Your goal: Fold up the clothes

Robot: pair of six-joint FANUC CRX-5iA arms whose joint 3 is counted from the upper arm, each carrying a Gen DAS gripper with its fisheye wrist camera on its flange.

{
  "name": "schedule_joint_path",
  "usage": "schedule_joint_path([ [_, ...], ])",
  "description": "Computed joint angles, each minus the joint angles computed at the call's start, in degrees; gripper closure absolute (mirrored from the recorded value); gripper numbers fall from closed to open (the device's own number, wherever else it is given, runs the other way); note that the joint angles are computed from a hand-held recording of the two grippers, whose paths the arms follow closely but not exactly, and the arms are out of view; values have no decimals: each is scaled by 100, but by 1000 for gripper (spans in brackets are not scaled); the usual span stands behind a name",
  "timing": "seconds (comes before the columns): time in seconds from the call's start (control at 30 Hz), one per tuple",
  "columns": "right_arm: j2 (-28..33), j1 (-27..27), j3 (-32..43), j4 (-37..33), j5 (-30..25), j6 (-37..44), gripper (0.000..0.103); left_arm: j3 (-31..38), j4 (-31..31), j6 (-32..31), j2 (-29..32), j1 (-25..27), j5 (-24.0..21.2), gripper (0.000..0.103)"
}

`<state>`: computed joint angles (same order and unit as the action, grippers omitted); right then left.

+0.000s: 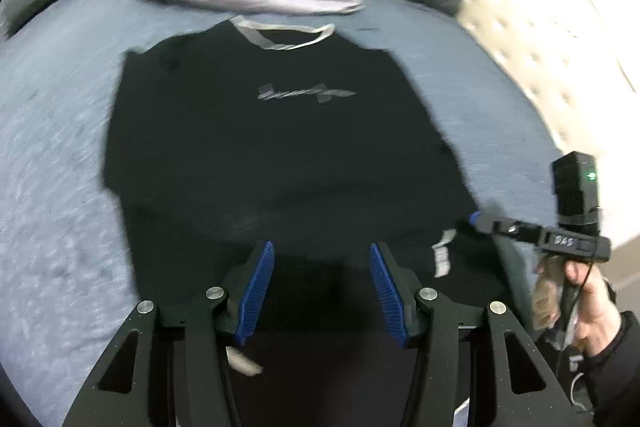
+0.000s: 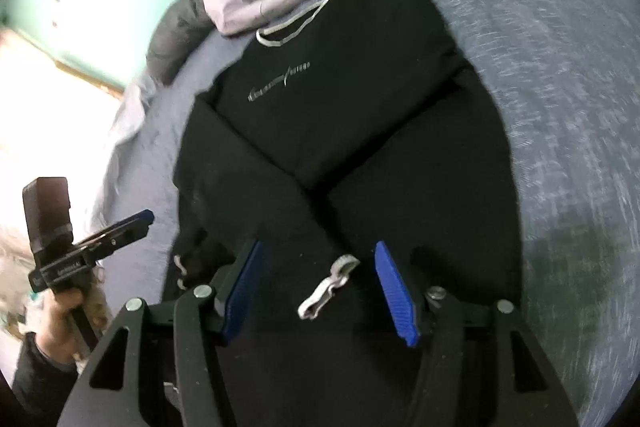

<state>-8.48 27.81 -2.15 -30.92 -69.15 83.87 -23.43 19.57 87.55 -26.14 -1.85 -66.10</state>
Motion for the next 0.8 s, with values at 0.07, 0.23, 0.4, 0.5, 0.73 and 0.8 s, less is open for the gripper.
schedule_joint_path([
  [0.07, 55, 278, -10, 355, 106, 83, 44, -167, -65, -24, -105, 258, -131, 49],
  [0.23, 310, 781, 47, 949, 116, 316, 46, -547, -134, -185, -266, 760, -320, 49],
  [0.4, 293, 949, -68, 1075, 182, 488, 98, -940, 4, -294, -457, 1240, -282, 49],
  [0.5, 206, 908, -88, 988, 168, 592, 99, -1087, 119, -471, -494, 1358, -290, 49],
  [0.73, -150, 324, 376, 414, -29, 976, 100, -1297, 373, -607, -530, 1574, -252, 49],
  [0.8, -203, 125, 495, 357, -50, 1003, 100, -1295, 371, -599, -538, 1577, -255, 49],
])
